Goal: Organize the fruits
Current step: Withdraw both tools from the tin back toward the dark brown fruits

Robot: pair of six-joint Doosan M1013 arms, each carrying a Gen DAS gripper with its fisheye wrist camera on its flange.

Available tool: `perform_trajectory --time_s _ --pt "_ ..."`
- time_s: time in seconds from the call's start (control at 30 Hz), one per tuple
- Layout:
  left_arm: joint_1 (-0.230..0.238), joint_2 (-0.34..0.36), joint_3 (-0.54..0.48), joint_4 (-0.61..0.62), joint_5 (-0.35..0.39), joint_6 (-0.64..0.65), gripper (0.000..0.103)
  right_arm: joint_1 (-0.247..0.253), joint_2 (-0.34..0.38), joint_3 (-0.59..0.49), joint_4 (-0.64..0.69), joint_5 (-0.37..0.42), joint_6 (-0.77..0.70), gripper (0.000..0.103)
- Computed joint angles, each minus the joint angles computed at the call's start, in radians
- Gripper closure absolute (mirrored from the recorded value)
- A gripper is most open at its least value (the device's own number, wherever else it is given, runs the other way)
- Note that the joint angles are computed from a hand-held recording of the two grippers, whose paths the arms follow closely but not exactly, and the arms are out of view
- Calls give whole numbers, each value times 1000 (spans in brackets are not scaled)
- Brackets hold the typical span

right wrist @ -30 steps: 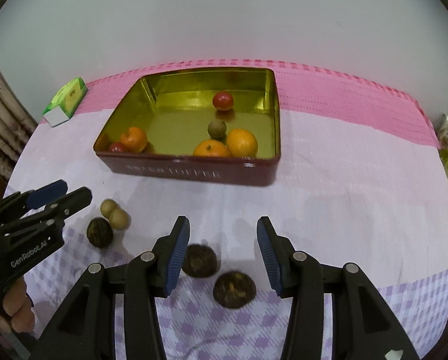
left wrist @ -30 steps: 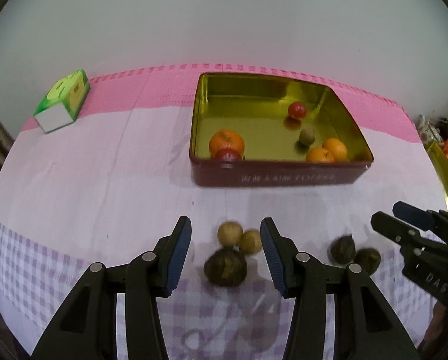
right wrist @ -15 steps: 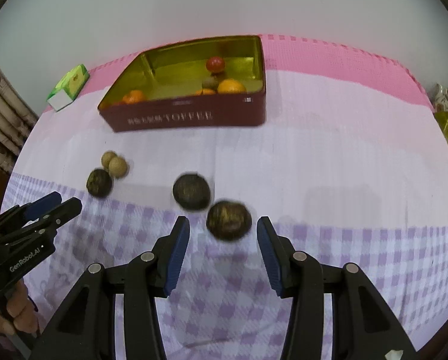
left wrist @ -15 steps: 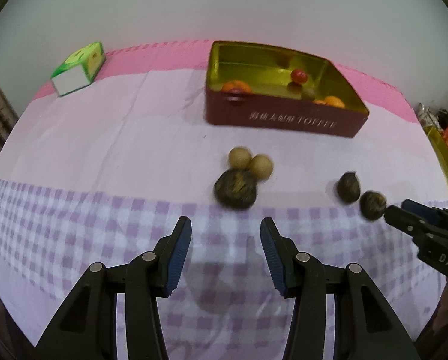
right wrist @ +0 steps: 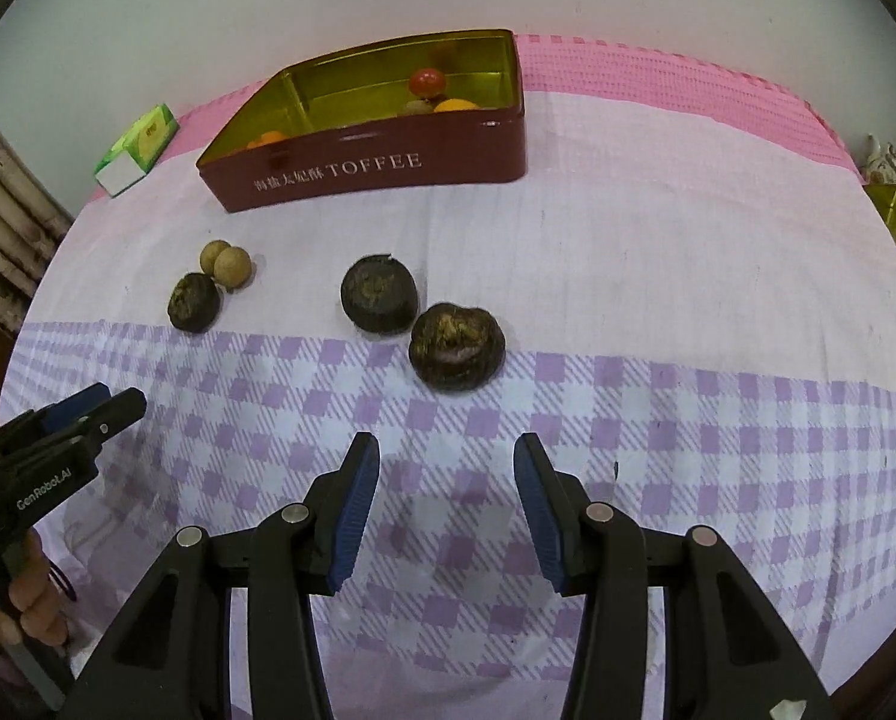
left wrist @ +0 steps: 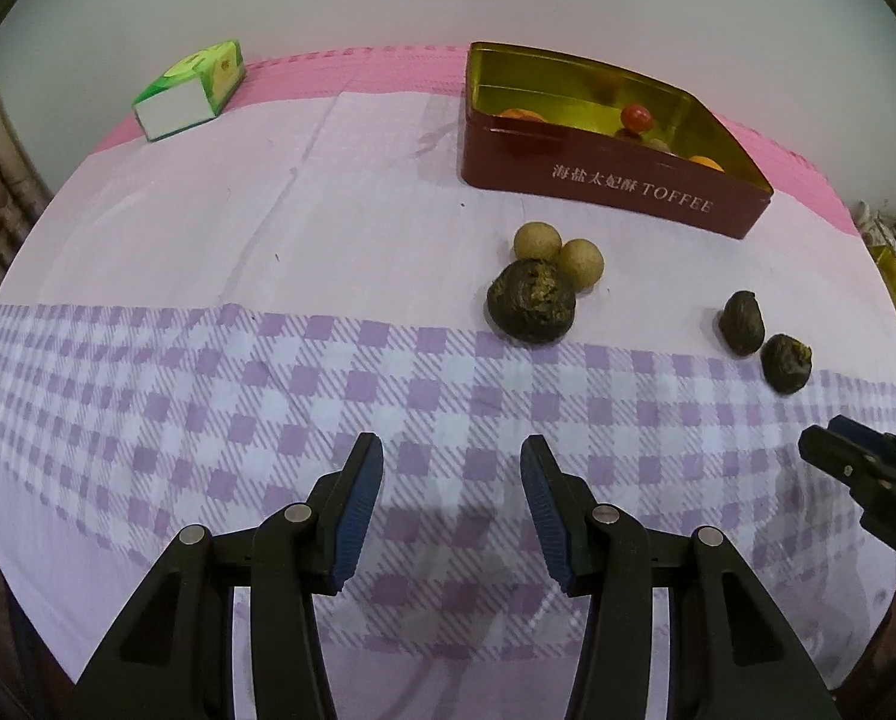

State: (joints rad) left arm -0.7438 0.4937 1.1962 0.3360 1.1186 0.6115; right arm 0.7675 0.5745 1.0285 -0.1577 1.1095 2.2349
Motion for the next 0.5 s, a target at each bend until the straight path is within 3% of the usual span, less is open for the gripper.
perform_trajectory --time_s 0.5 --pt "-10 8 3 25 -1 13 54 8 12 -2 -42 15 10 59"
